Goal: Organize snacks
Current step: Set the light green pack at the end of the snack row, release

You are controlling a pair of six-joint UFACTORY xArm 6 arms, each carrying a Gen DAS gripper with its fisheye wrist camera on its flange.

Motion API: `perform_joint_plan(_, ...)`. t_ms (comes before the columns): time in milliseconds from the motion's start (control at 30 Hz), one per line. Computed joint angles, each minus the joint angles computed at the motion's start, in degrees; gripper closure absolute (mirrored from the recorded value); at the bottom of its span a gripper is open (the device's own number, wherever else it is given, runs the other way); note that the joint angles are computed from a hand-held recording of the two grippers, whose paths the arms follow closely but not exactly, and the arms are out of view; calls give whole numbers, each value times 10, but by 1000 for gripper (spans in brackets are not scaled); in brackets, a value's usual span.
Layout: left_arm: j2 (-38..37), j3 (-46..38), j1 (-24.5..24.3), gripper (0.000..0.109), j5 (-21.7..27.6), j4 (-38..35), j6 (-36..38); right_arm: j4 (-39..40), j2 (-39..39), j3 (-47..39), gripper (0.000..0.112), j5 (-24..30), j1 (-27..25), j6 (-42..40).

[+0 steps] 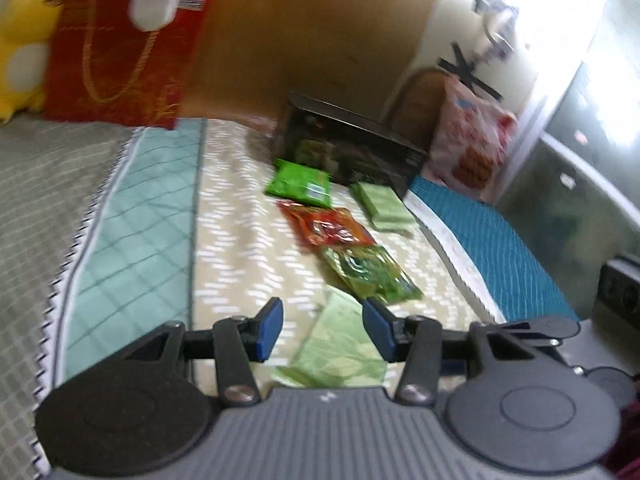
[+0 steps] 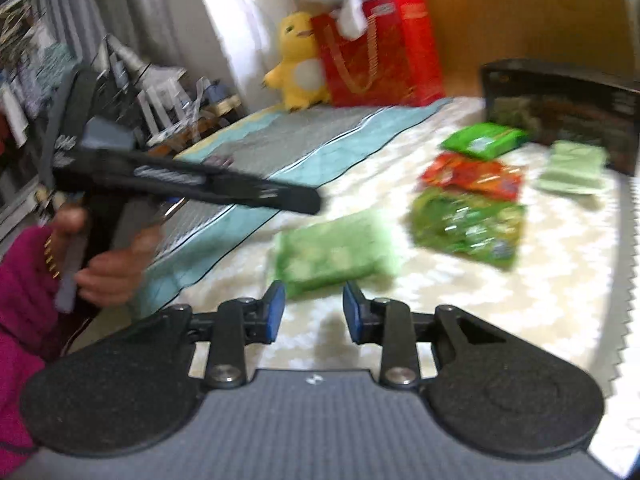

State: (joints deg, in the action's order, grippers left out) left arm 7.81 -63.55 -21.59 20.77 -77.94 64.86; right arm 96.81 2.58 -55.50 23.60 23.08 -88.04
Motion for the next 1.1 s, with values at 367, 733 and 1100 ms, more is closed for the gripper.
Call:
perform_joint_plan(367, -68, 77, 19, 46, 55, 33, -97, 18, 78, -74, 55, -6, -3, -9)
perform_joint_plan(733, -8, 27, 12, 81, 94, 88, -164, -32, 4, 12, 83, 20, -9, 30)
perform_joint_plan(1100, 48, -37, -74, 70, 29, 197, -158, 265, -70, 84, 71, -106, -2, -213)
